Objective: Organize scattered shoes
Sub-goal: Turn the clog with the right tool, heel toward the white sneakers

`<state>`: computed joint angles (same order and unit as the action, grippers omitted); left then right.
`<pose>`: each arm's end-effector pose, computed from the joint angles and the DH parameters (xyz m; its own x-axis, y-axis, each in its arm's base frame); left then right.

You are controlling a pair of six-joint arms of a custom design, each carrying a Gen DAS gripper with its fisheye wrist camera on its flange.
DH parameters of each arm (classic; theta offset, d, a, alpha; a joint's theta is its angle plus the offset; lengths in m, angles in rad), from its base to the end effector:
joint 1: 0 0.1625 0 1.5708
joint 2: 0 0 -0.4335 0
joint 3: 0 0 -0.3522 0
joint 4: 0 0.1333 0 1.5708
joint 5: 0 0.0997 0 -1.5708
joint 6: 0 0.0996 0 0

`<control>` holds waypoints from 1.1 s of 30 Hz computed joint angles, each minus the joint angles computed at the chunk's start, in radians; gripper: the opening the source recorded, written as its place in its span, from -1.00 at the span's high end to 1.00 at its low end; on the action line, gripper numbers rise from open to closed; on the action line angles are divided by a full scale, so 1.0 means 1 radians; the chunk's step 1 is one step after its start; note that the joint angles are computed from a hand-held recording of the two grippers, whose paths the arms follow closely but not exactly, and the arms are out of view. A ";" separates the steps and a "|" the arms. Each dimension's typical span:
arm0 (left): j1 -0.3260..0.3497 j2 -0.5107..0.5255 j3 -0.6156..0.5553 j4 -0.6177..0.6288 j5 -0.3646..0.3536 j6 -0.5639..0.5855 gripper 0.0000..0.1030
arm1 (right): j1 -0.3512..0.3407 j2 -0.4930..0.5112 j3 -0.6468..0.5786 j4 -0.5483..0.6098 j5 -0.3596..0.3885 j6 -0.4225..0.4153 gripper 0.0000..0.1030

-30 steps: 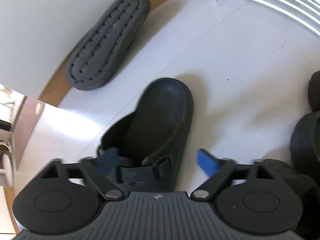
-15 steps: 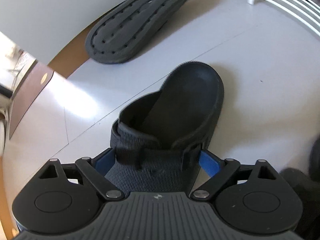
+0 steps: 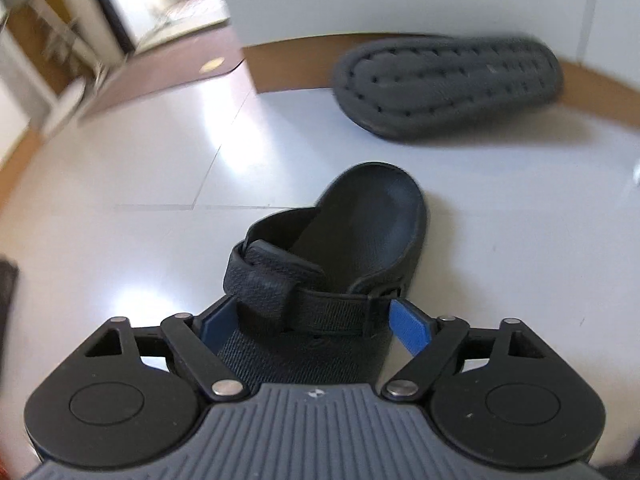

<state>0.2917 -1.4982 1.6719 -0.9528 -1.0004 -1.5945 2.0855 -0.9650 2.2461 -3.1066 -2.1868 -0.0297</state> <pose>-0.3185 -0.2910 0.4041 -0.6758 -0.2237 -0.7024 0.1099 0.9116 -0.3962 0.2946 -0.3670 0.1278 -0.7676 -0.3000 0.5664 -0.4994 0.8338 -0.2352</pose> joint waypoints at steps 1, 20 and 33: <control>0.000 0.001 0.000 -0.001 0.000 0.001 -0.32 | 0.003 -0.001 -0.006 0.012 0.006 0.019 -0.66; 0.000 0.006 0.002 0.030 -0.018 -0.009 -0.32 | 0.027 0.017 -0.001 0.062 0.022 -0.018 -0.33; 0.000 0.003 0.009 0.015 -0.023 0.008 -0.32 | 0.028 0.004 -0.047 0.141 -0.035 -0.010 -0.81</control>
